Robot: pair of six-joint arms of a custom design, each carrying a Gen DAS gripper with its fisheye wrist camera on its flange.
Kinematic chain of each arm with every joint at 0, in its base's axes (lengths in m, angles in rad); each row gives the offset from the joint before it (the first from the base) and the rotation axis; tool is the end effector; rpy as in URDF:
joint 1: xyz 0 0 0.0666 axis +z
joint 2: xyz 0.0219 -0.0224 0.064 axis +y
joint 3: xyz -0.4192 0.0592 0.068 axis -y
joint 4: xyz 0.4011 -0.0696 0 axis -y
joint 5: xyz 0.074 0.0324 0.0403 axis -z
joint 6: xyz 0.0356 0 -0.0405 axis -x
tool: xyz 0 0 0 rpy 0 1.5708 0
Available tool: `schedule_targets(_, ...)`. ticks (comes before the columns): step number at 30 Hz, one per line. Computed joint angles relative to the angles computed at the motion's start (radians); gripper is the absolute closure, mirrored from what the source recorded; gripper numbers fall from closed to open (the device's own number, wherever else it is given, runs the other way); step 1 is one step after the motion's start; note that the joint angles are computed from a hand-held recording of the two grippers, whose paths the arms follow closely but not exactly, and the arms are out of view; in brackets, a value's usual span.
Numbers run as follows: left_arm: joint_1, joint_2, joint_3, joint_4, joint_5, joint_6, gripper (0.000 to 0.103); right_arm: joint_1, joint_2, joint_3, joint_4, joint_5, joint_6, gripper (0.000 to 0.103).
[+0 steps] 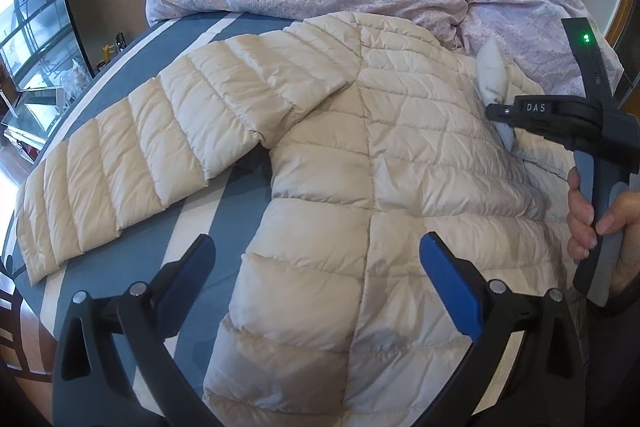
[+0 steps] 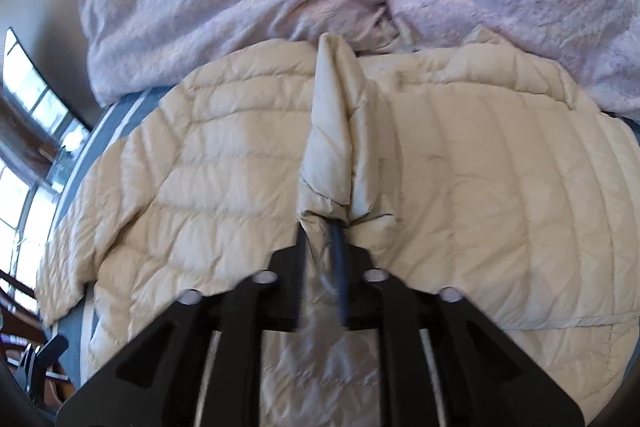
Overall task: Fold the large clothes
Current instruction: 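Lift the sleeve with the right gripper and lay it across the jacket back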
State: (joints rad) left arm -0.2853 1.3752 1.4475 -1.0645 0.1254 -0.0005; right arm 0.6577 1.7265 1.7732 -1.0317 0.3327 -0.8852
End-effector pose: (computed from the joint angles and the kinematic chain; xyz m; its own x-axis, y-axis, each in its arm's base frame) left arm 0.4466 -0.1360 0.4924 -0.8032 0.2361 -0.5469 0.3453 0.9327 -0.1044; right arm 0.4933 0.3659 0.4631 -0.7541 0.3419 -0.5607 0.2351 0.9378 0.2556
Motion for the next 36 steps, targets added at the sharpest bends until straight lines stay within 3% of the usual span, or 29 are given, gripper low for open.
schedule_targets(2,-0.001,0.000,0.001,-0.001,0.001,0.003,0.002,0.007,-0.022,-0.015,0.033,-0.005,0.008,0.050)
schedule_targets(8,-0.001,0.006,0.005,-0.007,-0.001,0.011,0.002,0.028,-0.132,-0.095,0.150,0.104,0.020,0.047)
schedule_targets(10,-0.001,0.010,0.007,-0.010,-0.003,0.015,0.002,0.022,-0.148,-0.101,0.101,0.165,-0.008,0.047)
schedule_targets(12,0.000,0.014,0.008,-0.011,-0.006,0.019,0.002,0.011,-0.143,-0.096,-0.004,0.232,-0.071,0.047)
schedule_targets(15,0.003,0.018,0.007,-0.009,-0.012,0.023,0.002,-0.008,-0.121,-0.091,-0.126,0.269,-0.151,0.047)
schedule_targets(17,0.004,0.021,0.007,-0.007,-0.016,0.025,0.002,-0.017,-0.110,-0.097,-0.164,0.269,-0.186,0.047)
schedule_targets(22,0.010,0.022,0.005,-0.001,-0.029,0.026,0.002,-0.025,-0.071,-0.084,-0.222,0.268,-0.233,0.030)
schedule_targets(31,0.036,0.031,0.005,0.007,-0.052,0.029,0.002,-0.012,0.013,-0.011,-0.272,0.242,-0.223,0.014)
schedule_targets(36,0.055,0.042,0.011,0.004,-0.058,0.030,0.002,-0.004,0.033,-0.008,-0.296,0.278,-0.235,0.008)
